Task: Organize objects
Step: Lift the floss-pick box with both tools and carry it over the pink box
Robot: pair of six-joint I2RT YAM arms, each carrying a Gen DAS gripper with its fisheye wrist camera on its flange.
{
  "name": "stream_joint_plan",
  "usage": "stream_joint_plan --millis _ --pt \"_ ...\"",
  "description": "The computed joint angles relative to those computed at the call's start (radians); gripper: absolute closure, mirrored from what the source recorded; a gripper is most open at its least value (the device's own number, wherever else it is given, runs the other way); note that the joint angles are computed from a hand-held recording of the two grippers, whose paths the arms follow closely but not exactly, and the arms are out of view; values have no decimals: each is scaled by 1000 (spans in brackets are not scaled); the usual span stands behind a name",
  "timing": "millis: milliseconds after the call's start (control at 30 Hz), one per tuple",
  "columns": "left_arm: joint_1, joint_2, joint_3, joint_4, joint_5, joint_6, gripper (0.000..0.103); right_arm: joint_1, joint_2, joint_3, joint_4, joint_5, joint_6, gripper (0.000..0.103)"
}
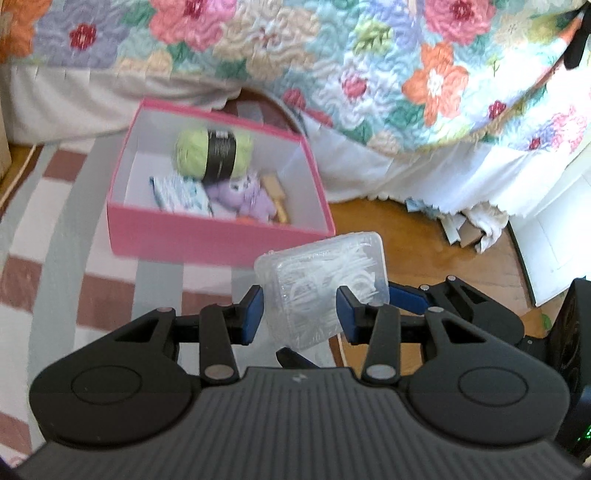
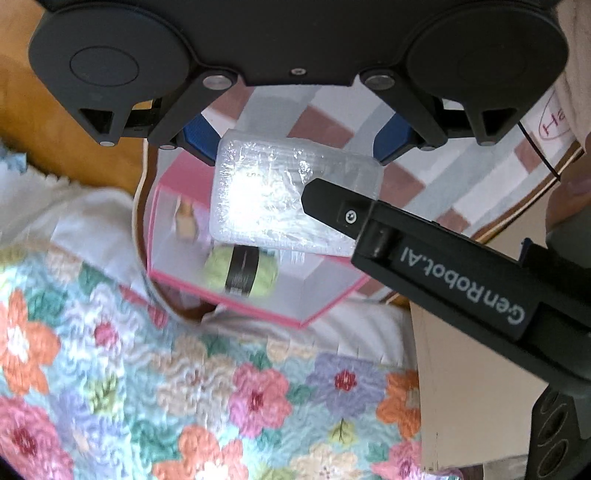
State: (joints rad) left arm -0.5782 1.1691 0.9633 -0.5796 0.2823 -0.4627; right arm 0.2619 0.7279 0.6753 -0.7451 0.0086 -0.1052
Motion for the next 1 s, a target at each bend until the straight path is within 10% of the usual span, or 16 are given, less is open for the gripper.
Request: stream_joint_plan --millis 400,1000 --pt "82 165 154 30 -59 26 62 -88 310 179 149 -128 -180 11" --pt "229 705 354 240 39 -41 62 -246 997 553 198 -406 -61 19"
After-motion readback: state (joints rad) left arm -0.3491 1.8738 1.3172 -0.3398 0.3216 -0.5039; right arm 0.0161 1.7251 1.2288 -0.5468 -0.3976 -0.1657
